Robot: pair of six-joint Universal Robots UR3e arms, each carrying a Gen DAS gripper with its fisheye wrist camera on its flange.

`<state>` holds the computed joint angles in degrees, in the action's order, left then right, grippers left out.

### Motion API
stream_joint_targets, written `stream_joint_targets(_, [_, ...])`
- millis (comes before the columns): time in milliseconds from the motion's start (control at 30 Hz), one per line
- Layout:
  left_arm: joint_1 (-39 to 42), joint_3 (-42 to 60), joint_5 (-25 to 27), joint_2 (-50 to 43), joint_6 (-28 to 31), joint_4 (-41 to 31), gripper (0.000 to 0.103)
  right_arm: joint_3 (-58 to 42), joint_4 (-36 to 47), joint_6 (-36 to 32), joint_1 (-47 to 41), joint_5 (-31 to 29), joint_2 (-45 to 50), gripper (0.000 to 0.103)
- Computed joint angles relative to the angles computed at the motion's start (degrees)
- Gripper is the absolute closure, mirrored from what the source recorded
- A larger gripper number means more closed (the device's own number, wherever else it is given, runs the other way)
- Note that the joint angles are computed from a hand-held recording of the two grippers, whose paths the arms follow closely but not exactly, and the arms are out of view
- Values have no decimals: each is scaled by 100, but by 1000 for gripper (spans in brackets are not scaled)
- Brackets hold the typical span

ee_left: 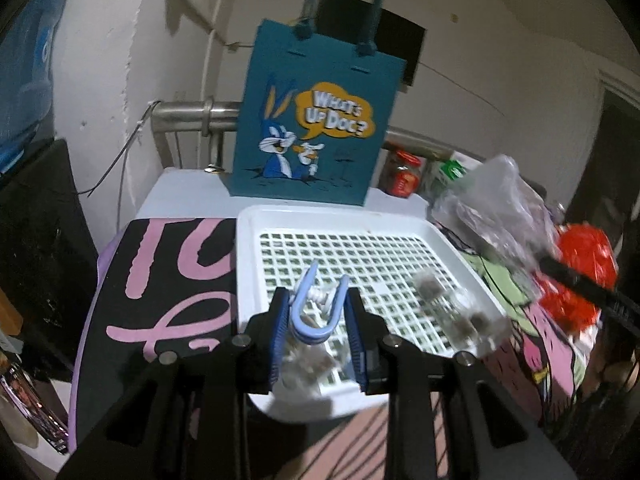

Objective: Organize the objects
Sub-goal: 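Carry the clear box and blue clip onto the white tray and release both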

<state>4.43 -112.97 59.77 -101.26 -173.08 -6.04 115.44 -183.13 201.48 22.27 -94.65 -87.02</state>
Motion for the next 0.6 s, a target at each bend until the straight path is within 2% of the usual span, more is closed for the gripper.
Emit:
stream_joint_targets(200, [-294, 502, 247, -605, -53, -210, 76, -195, 232, 40, -65, -119, 500, 82])
stream_joint_targets(600, [-1112, 1231, 1201, -1488, 119, -230, 76, -494, 792, 3, -61, -345, 1051, 82])
